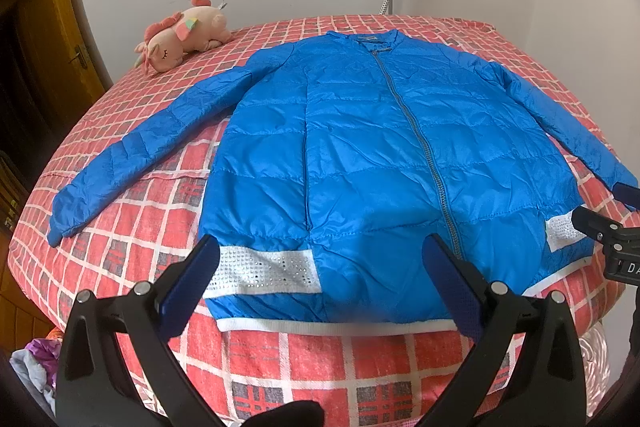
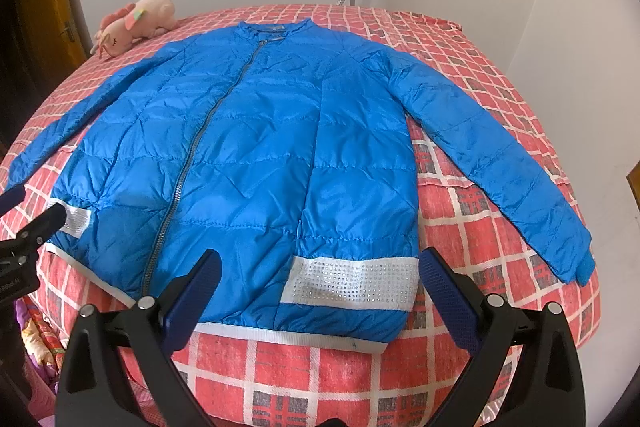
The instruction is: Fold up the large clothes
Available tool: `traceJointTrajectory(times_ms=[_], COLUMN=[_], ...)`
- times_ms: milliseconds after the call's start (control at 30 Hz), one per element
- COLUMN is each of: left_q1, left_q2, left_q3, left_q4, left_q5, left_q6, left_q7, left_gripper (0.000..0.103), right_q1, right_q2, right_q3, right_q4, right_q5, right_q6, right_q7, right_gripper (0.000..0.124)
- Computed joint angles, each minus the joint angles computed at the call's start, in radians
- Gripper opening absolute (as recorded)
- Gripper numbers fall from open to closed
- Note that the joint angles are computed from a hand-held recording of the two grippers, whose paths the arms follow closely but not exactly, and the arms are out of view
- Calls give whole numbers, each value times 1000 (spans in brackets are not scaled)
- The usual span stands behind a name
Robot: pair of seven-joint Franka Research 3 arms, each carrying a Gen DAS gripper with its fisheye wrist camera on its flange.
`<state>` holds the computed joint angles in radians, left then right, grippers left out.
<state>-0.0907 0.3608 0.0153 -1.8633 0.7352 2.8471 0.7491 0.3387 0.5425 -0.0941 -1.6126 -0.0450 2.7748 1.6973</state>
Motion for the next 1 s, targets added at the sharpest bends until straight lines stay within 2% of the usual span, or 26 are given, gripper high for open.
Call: traceJointTrajectory(times_ms=[667,933,1000], left_q1=[-4,14,-6], left_q2=[0,7,1], left_q3=[5,-1,8], left_q4=[1,8,1], left_q5=[7,-14,7], left_q6=[2,7,3], left_q7=[-8,23,-8], left_gripper=[100,100,100], right_q1=[-2,0,3], right_q2=[6,4,5], right_q3=[-1,-1,-4], right_q4=[5,10,12], right_q5=[3,3,0], right_q6=[6,-1,0], right_q7=[-7,-5,-2], right_gripper=[99,99,99])
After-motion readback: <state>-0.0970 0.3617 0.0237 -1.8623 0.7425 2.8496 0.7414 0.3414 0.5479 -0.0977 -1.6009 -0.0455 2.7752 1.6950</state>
